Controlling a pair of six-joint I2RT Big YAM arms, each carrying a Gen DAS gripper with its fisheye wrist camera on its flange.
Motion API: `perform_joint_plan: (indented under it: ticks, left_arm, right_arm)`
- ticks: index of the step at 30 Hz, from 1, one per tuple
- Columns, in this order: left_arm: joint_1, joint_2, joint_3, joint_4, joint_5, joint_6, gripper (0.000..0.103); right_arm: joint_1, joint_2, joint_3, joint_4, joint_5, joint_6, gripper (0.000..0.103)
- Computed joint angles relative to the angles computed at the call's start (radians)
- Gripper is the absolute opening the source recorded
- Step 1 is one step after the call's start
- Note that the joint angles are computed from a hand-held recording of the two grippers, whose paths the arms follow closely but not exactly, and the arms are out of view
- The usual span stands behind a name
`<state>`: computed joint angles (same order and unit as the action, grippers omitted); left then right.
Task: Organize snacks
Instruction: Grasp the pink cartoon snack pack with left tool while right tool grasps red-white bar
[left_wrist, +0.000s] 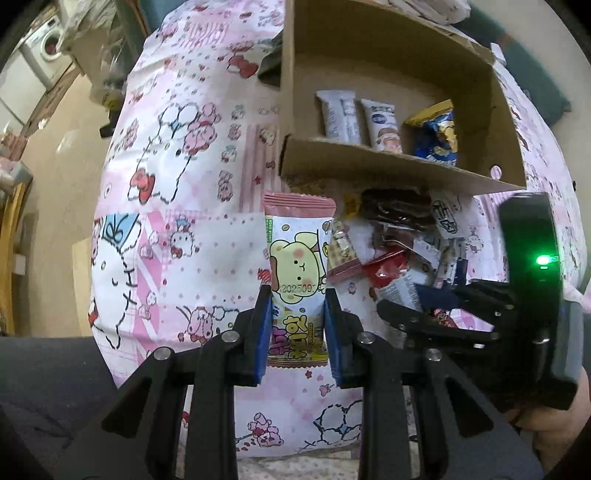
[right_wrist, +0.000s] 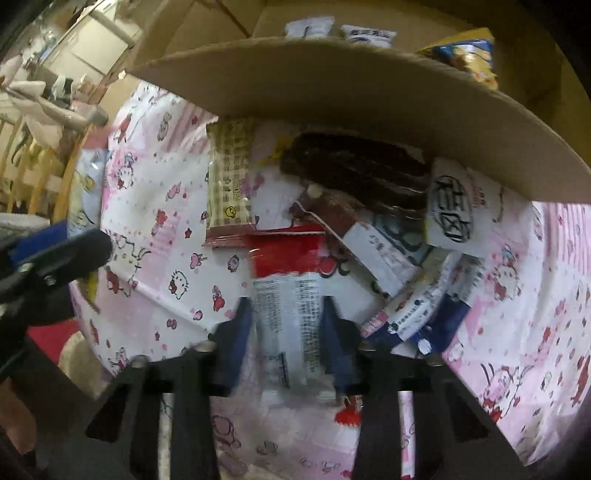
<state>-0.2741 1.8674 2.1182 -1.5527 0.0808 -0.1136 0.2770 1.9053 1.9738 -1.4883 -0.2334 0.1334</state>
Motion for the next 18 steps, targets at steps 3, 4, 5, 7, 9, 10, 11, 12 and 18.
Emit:
perform_joint_plan:
  ticks: [3, 4, 5, 7, 9, 10, 11, 12, 18]
  left_arm:
    - [-0.005, -0.003, 0.001, 0.018, -0.013, 0.008, 0.023]
    - [-0.005, -0.001, 0.003, 0.018, -0.01, 0.003, 0.023]
    - [-0.004, 0.002, 0.007, 0.015, -0.006, -0.004, 0.023]
    - [-0.003, 0.007, 0.01, 0.012, -0.003, -0.01, 0.023]
    - [-0.003, 0.008, 0.009, 0.016, -0.006, -0.015, 0.023]
    - [-0.004, 0.004, 0.003, 0.022, -0.01, -0.015, 0.023]
    - [-0.004, 0.0, -0.002, 0.03, -0.015, -0.015, 0.023]
    - [-0.004, -0.005, -0.009, 0.037, -0.02, -0.015, 0.023]
    - [0.002, -0.034, -0.051, 0.094, -0.057, -0.016, 0.023]
  right_arm:
    - [-0.01, -0.022, -0.019, 0.03, -0.043, 0.008, 0.032]
    - [-0.013, -0.035, -0.026, 0.038, -0.061, 0.018, 0.032]
    - [-0.019, -0.051, -0.038, 0.054, -0.085, 0.024, 0.032]
    - [-0.029, -0.077, -0.067, 0.09, -0.117, 0.048, 0.032]
    - [-0.041, -0.088, -0.078, 0.093, -0.138, 0.07, 0.032]
    - [-0.052, -0.102, -0.092, 0.099, -0.148, 0.074, 0.032]
    - [-0.056, -0.106, -0.094, 0.102, -0.152, 0.081, 0.032]
    - [-0.063, -0.105, -0.087, 0.099, -0.16, 0.087, 0.032]
    - [-0.072, -0.152, -0.088, 0.151, -0.187, 0.109, 0.033]
